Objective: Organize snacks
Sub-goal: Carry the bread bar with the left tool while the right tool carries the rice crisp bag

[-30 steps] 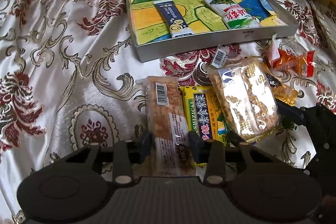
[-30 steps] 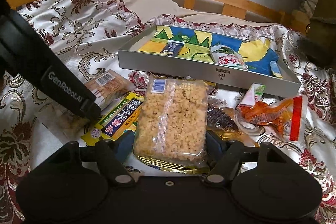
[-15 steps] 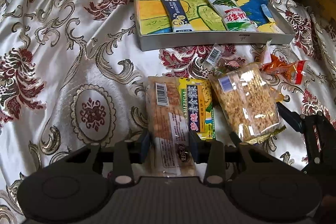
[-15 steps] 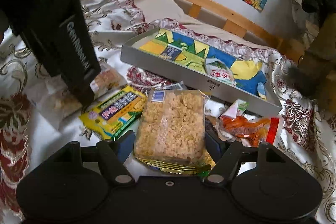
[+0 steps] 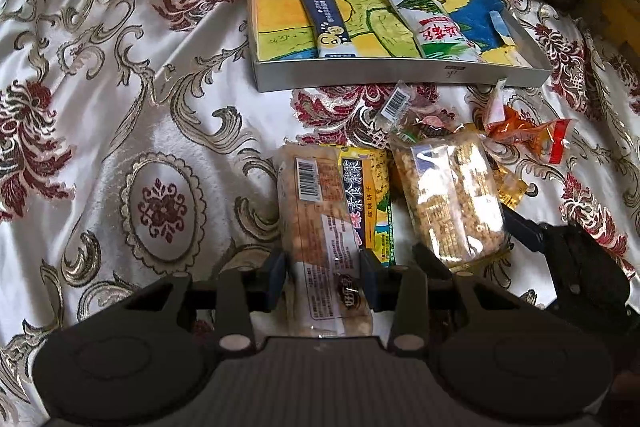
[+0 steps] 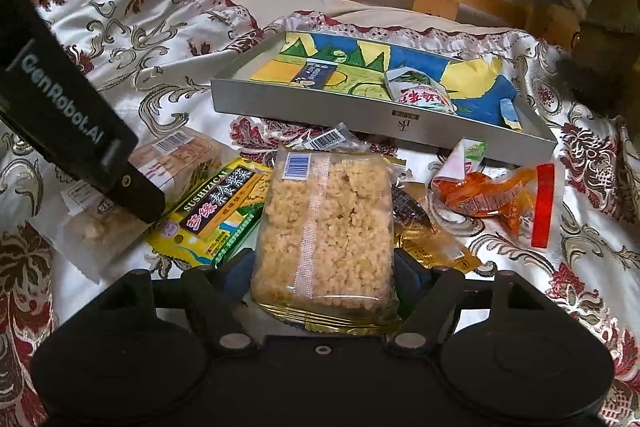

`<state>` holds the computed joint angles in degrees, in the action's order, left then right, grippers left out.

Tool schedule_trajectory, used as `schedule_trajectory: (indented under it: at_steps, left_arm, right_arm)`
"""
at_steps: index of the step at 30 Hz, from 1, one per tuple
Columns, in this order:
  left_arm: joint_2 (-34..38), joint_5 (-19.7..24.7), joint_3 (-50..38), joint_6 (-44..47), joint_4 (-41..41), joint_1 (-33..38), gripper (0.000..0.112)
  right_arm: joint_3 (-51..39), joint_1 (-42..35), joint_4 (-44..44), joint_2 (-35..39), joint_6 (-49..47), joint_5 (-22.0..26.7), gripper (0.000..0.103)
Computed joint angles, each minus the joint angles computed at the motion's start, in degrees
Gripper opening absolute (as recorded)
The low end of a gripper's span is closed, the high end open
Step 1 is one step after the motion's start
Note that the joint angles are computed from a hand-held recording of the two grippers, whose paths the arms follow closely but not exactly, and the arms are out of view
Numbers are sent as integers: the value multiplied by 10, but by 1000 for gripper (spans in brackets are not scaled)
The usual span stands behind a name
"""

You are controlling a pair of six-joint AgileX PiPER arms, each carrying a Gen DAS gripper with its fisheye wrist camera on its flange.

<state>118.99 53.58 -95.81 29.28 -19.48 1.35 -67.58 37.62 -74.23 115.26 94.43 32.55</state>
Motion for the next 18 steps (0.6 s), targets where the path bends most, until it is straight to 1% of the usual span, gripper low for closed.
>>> schedule_trajectory:
  at_steps: [3,6,12,15,18]
  left_arm:
    - [-3,4,-1,-3,-7,4,43]
    - [-11,5,3,-1,-24,11,43]
    - [-56,-41,53,62,-116,30,43]
    - [-73,-56,70,83,-153,36,43]
    - [-88,-85,88,105,-184,40,43]
  right_arm:
    - [13,2,4,-16,2,1,73]
    - [22,19,-9,-24,-3,35,73]
    - [52,65,-83,-45,10,120,73]
    - [71,87,-118,-54,10,168,72]
    - [86,96,-149,-64,16,198,73]
